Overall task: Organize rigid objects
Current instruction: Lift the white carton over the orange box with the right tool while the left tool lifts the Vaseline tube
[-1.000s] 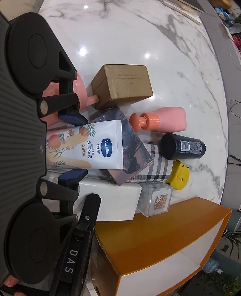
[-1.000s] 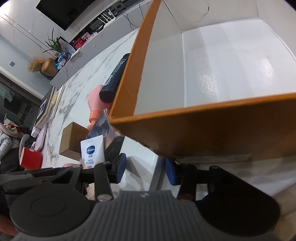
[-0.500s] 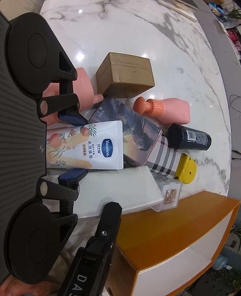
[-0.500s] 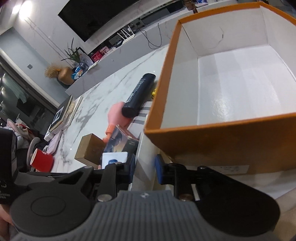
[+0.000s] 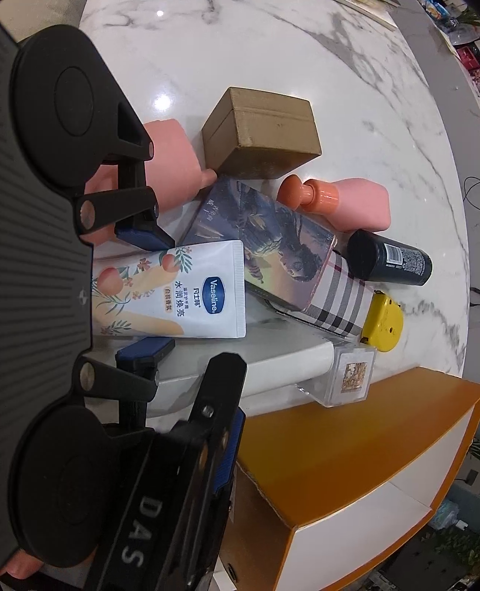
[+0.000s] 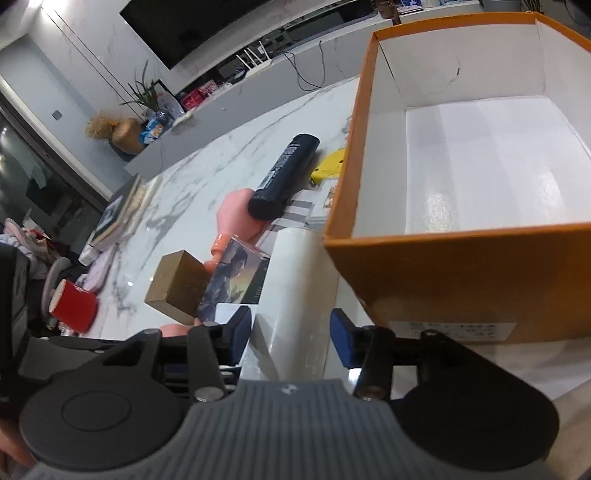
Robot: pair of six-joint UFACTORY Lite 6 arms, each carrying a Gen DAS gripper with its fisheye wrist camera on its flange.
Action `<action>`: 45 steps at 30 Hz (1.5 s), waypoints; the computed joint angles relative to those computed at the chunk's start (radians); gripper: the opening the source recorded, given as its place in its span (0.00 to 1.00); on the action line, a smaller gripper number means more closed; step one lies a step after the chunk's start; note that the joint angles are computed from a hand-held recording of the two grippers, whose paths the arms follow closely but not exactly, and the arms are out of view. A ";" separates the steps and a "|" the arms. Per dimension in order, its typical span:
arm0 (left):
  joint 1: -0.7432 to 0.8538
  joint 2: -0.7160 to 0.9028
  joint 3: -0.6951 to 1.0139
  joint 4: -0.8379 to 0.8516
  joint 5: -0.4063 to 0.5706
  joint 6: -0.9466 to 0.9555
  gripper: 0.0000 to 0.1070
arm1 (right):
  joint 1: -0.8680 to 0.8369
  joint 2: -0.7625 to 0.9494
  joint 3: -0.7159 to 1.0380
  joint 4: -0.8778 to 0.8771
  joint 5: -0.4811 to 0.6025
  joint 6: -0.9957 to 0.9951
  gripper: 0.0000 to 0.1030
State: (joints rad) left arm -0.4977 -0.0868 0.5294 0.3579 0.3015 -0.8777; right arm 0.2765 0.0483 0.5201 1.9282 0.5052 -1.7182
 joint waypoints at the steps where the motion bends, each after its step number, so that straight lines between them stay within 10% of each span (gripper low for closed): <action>1: 0.003 0.000 -0.001 -0.013 -0.002 0.012 0.54 | 0.018 0.001 0.009 -0.006 -0.026 0.023 0.46; 11: 0.021 -0.003 -0.014 -0.100 -0.020 0.101 0.53 | 0.220 0.047 0.130 -0.208 -0.291 0.382 0.32; 20: 0.027 -0.171 -0.109 -0.041 -0.063 0.032 0.53 | 0.158 -0.340 -0.082 -0.281 -0.310 0.332 0.26; 29: -0.148 -0.470 -0.119 0.224 0.114 -0.306 0.50 | -0.141 -0.613 -0.126 -0.636 -0.054 0.641 0.26; 30: -0.147 -0.487 -0.096 0.189 0.125 -0.273 0.44 | -0.190 -0.634 -0.129 -0.608 -0.010 0.605 0.26; 31: -0.155 -0.488 -0.064 0.184 0.146 -0.265 0.15 | -0.237 -0.645 -0.123 -0.593 0.031 0.580 0.26; 33: -0.163 -0.460 0.010 0.170 0.166 -0.229 0.04 | -0.302 -0.633 -0.089 -0.611 0.083 0.582 0.26; 39: -0.250 -0.233 0.254 0.303 0.284 -0.269 0.04 | -0.468 -0.525 0.003 -0.586 0.166 0.493 0.26; 45: -0.149 -0.051 0.255 0.177 0.164 -0.270 0.21 | -0.590 -0.349 0.078 -0.554 0.228 0.392 0.26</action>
State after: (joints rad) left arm -0.6468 -0.1383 0.7844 0.5346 0.4654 -1.1480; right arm -0.3134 -0.3003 0.5977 1.3739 0.7328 -1.3261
